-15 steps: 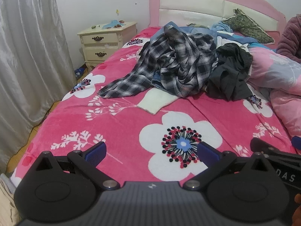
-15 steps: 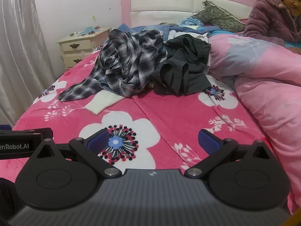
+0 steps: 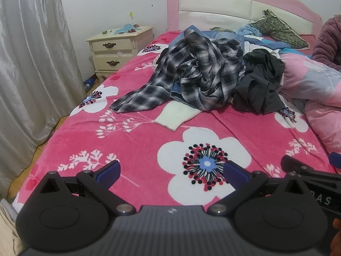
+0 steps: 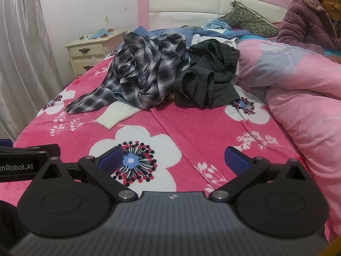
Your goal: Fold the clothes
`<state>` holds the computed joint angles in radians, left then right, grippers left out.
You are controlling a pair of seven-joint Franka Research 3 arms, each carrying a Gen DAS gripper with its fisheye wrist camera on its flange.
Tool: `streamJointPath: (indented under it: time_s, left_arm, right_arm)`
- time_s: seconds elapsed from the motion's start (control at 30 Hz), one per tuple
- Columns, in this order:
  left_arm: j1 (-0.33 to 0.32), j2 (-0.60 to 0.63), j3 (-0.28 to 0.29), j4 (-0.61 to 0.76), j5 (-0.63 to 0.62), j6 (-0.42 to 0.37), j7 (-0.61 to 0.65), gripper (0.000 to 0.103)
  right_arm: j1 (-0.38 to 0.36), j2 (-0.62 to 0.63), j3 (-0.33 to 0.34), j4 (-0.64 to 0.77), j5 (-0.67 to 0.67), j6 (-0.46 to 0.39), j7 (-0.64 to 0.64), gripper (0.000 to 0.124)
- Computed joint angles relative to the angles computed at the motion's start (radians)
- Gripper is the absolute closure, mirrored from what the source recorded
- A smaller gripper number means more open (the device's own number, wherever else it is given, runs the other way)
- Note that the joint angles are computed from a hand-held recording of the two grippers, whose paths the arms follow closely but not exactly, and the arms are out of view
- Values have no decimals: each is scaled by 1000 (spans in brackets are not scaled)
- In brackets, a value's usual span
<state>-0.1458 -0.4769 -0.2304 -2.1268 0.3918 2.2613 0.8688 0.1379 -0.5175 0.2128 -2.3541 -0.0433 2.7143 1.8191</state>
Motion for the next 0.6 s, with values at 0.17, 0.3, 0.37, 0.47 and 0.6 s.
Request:
streamJointPath:
  time_s: [0.17,0.3,0.37,0.47,0.6]
  left_arm:
    - [4,-12,-1,-13,10,12,-7,0]
    - [7,-11,-3,-12,16,9,-13,0]
    - [7,-13,-2,-14,14,10,-18,0]
    - [7,-17,-1,-18,14,19,-22,0]
    - [9,-17,-1,-20,20,24,-16,0]
  right_arm:
    - [-8,3,9,7,-14,-10,14,22]
    - [-11,0,14,8,-26,-14,24,22]
    - [-13,0,15,11,-33,-17,25,22]
    - [-20,3,21,17,-48,-24,37,22]
    - [-19,3,20,20,-54,-31,46,22]
